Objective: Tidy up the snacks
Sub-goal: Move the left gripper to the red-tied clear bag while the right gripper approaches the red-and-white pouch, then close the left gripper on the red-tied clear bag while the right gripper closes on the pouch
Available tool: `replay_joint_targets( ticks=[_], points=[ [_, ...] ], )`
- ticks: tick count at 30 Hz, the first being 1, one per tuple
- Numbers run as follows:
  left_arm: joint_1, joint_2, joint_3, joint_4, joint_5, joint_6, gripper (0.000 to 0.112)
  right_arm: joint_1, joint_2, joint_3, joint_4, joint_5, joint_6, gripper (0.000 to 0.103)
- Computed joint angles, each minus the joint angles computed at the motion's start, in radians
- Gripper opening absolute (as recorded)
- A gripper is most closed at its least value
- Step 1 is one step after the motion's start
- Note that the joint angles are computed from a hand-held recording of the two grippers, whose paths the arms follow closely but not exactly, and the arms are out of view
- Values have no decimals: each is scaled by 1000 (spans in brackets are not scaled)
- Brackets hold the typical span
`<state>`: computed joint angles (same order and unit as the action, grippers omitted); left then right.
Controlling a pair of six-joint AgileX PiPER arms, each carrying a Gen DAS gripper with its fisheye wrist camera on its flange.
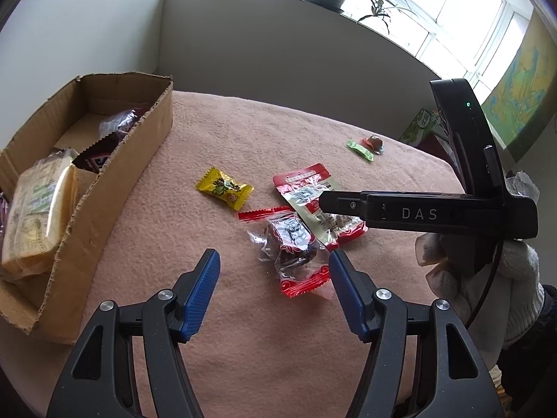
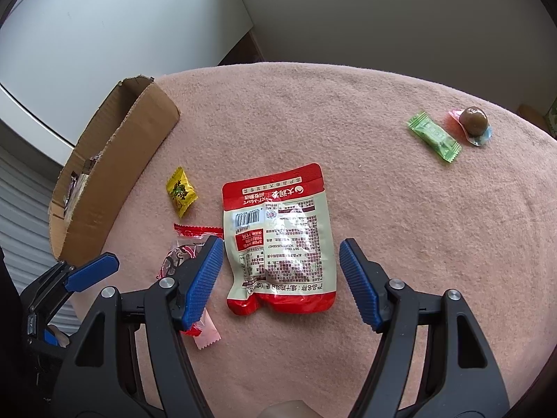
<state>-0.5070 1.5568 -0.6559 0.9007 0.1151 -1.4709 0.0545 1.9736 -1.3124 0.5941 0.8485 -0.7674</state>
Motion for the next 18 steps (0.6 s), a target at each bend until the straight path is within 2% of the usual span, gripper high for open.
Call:
replay_joint_targets(
  ticks=[8,15,17,18],
  points=[
    [-6,60,-37,-13,-9,15,65,44,28,-32,-40,-2,42,72],
    [7,111,-79,-108,-14,116,65,91,47,-59,-116,-24,97,72],
    [19,132,-93,-188,-20,198,65,102,53,-67,-144,-27,115,78],
    [24,140,-98,-226,-22,237,64,111,57,-69,-166,-35,135,85]
  ],
)
